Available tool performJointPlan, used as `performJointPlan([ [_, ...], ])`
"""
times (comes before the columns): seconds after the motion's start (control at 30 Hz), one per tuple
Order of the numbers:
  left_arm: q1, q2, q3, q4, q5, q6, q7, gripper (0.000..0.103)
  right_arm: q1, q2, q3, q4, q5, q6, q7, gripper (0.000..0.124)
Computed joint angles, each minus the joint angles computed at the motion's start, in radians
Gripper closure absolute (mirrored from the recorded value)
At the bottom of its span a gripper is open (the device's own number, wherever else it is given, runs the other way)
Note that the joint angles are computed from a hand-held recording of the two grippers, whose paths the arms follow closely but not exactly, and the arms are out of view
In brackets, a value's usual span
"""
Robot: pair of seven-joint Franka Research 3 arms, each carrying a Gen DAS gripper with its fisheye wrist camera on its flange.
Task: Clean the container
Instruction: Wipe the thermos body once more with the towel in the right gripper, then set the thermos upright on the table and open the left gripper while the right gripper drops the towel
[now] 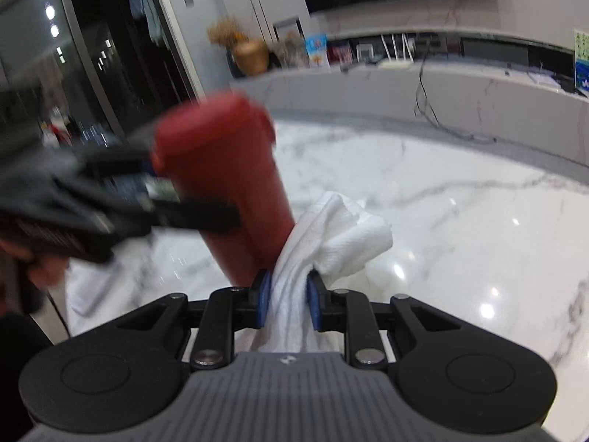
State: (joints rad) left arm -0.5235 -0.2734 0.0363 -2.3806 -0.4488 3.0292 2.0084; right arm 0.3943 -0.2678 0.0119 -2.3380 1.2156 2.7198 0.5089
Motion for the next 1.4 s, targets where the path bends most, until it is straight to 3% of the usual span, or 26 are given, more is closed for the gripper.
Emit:
performJointPlan([
  [0.1,0.027,-0.003,-0.025,-0.006,0.030,0.004,-0.039,0.040,0.004,-0.003,-0.002,0.009,0.053,0.037,-0.035,0.100],
  [0.2,0.058,-0.003,-0.055,-0.013,0.080,0.014,-0.102,0.040,-0.018,0.012,0.029,0.006,-0.028,0.130,0.085,0.099],
  [0.37,0.077,-0.003,-0.068,-0.011,0.128,-0.001,-0.198,0.032,-0.101,0.049,0.093,-0.022,-0.383,0.228,0.462,0.099],
  [0.43,0.102,-0.003,-0.089,-0.014,0.167,-0.004,-0.247,0.030,-0.149,0.066,0.121,-0.032,-0.537,0.230,0.609,0.099],
  [0.57,0.090,-0.008,-0.075,-0.014,0.191,-0.024,-0.265,0.029,-0.228,0.095,0.165,-0.032,-0.811,0.205,0.856,0.097],
  [0.67,0.095,-0.021,-0.081,-0.025,0.215,-0.022,-0.277,0.028,-0.202,0.093,0.131,-0.058,-0.826,0.233,0.897,0.093],
  [0.73,0.096,-0.030,-0.082,-0.033,0.226,-0.024,-0.294,0.028,-0.200,0.090,0.127,-0.078,-0.870,0.266,0.957,0.075],
  [0.8,0.108,-0.037,-0.093,-0.041,0.242,-0.022,-0.330,0.028,-0.208,0.075,0.134,-0.099,-0.927,0.306,1.029,0.066],
  [0.97,0.183,-0.088,-0.160,-0.096,0.344,-0.006,-0.483,0.028,-0.116,-0.019,0.055,-0.179,-0.837,0.387,1.015,0.040],
  [1.03,0.234,-0.115,-0.208,-0.126,0.402,0.010,-0.568,0.028,-0.157,-0.056,0.095,-0.201,-0.846,0.381,1.085,0.033],
  [1.13,0.377,-0.161,-0.347,-0.170,0.506,0.038,-0.736,0.027,-0.257,-0.124,0.194,-0.239,-0.900,0.361,1.229,0.031],
  [1.2,0.473,-0.199,-0.444,-0.190,0.561,0.025,-0.846,0.027,-0.235,-0.179,0.189,-0.293,-0.910,0.400,1.256,0.029],
  [1.27,0.513,-0.226,-0.491,-0.209,0.588,0.015,-0.927,0.023,-0.227,-0.241,0.203,-0.362,-0.931,0.461,1.251,0.026],
  [1.3,0.522,-0.237,-0.505,-0.217,0.596,0.011,-0.962,0.022,-0.261,-0.276,0.250,-0.392,-0.934,0.478,1.247,0.025],
  [1.4,0.512,-0.257,-0.513,-0.235,0.614,-0.016,-1.033,0.022,-0.450,-0.426,0.469,-0.450,-1.009,0.421,1.345,0.024],
])
